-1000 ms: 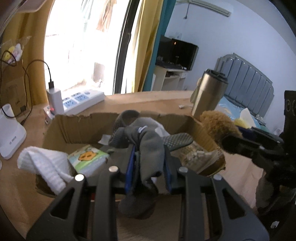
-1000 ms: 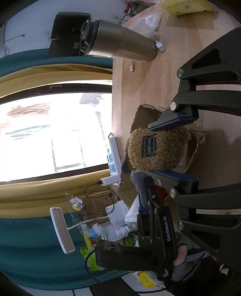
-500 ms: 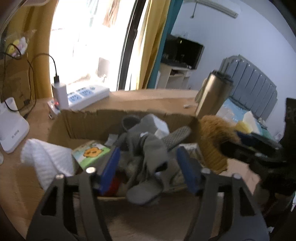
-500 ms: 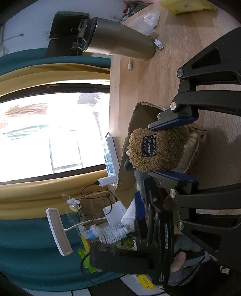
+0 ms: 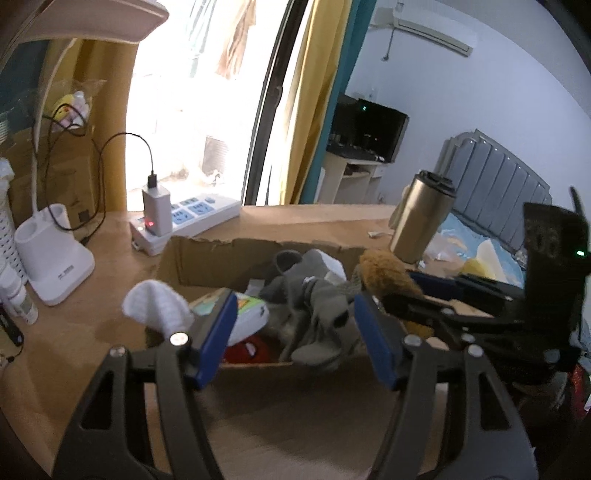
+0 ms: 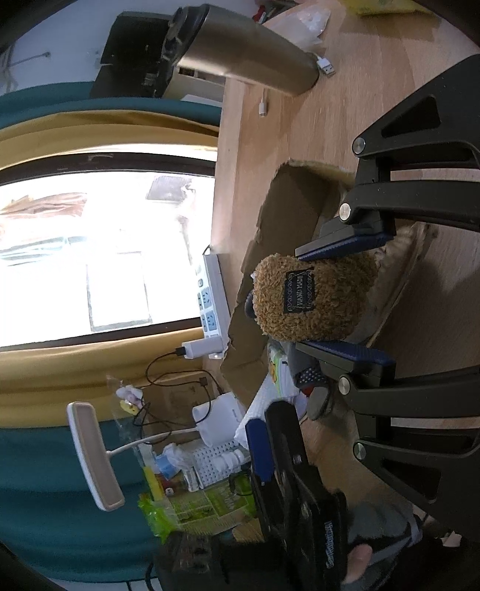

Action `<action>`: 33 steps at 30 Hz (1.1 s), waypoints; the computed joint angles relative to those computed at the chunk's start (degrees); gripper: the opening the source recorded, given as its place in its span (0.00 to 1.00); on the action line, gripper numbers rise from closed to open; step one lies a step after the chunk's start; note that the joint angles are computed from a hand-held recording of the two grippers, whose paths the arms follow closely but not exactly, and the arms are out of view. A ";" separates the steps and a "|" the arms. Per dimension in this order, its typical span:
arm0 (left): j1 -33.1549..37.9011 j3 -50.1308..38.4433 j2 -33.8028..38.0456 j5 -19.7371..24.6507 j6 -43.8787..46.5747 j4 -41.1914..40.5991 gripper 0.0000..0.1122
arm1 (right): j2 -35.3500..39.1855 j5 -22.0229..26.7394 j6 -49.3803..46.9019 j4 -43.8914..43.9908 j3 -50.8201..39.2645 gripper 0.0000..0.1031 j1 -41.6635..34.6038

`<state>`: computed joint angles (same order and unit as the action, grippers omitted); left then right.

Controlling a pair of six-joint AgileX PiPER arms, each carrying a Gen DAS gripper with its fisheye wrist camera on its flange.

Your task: Organize soft objects

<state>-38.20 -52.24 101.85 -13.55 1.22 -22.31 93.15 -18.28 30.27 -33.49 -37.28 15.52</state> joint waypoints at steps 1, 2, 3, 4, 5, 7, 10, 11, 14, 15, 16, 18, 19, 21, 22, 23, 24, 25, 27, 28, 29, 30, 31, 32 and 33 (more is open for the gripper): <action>0.27 0.73 -0.48 -0.36 -1.09 1.08 0.60 | 0.72 0.75 0.04 0.25 -0.77 0.42 0.47; 0.65 1.74 -1.11 -0.96 -2.66 2.48 0.60 | 1.60 1.46 -0.60 1.21 -1.53 0.42 1.04; 0.88 2.40 -1.59 -1.38 -3.72 3.20 0.60 | 2.56 2.23 -1.71 2.63 -2.34 0.42 1.61; 1.23 3.29 -2.11 -1.95 -5.77 4.84 0.60 | 3.69 3.32 -3.42 4.73 -3.22 0.42 2.28; 1.63 4.24 -2.69 -2.46 -7.84 6.59 0.60 | 4.44 4.02 -4.84 6.39 -3.76 0.42 2.75; 2.09 5.54 -3.30 -3.29 -9.73 8.24 0.60 | 6.17 5.48 -6.71 8.93 -5.12 0.42 3.56; 2.65 6.66 -3.67 -3.66 -11.49 9.98 0.60 | 7.34 6.84 -9.00 11.79 -6.21 0.42 4.03; 2.84 6.87 -3.67 -3.61 -12.19 10.63 0.60 | 7.36 7.01 -8.50 11.27 -6.27 0.42 4.00; 3.02 7.76 -3.85 -4.33 -13.53 11.97 0.60 | 7.33 7.37 -7.79 10.57 -6.39 0.42 4.09; 3.02 7.91 -3.86 -4.42 -13.54 11.94 0.60 | 7.23 7.47 -7.79 10.62 -6.39 0.43 4.12; 3.01 8.13 -3.88 -4.65 -13.82 12.22 0.60 | 7.19 7.45 -8.45 11.30 -6.35 0.44 4.14; 3.09 8.07 -3.43 -4.65 -14.02 12.40 0.60 | 6.74 7.37 -10.29 13.38 -6.07 0.49 4.47; 3.12 7.89 -3.27 -4.39 -14.13 12.42 0.60 | 6.21 6.93 -9.91 12.92 -5.51 0.54 4.40; 3.02 8.01 -3.26 -4.46 -14.17 12.40 0.60 | 5.45 6.65 -12.05 15.28 -4.91 0.55 4.82; 2.67 8.09 -3.44 -4.46 -12.65 10.91 0.60 | 4.85 6.61 -13.88 17.23 -4.46 0.56 5.06; 2.45 8.11 -3.59 -4.41 -11.84 10.06 0.60 | 4.43 6.65 -14.92 18.36 -4.19 0.57 5.21; 2.25 8.23 -3.79 -4.48 -11.46 9.68 0.60 | 3.87 6.55 -15.71 19.26 -3.77 0.57 5.31; 1.96 8.32 -4.06 -4.43 -10.47 8.67 0.60 | 3.15 6.35 -15.87 19.52 -3.23 0.57 5.31; 1.29 8.48 -4.62 -4.37 -8.26 6.36 0.61 | 1.78 6.10 -15.92 19.72 -2.27 0.58 5.24; 0.98 8.59 -4.94 -4.37 -7.42 5.54 0.61 | 0.83 6.04 -16.89 20.75 -1.64 0.58 5.32; 0.47 8.62 -5.30 -4.38 -5.73 3.94 0.61 | 0.00 6.09 -18.09 22.00 -1.12 0.58 5.46; 0.01 8.61 -5.60 -4.30 -3.97 2.20 0.61 | -1.16 6.19 -19.62 23.58 -0.45 0.58 5.65; -0.50 8.51 -5.97 -4.10 -1.79 0.07 0.61 | -2.16 6.25 -20.76 24.77 0.16 0.58 5.79; -1.19 8.55 -6.52 -4.14 0.51 -2.16 0.61 | -3.30 6.41 -22.11 26.19 0.75 0.58 5.99; -1.63 8.53 -6.98 -4.03 2.12 -3.68 0.61 | -4.34 6.62 -23.39 27.51 1.25 0.58 6.16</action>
<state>-39.82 -43.71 94.86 -17.58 3.33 -25.99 88.81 -11.66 6.89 -5.99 -36.04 21.68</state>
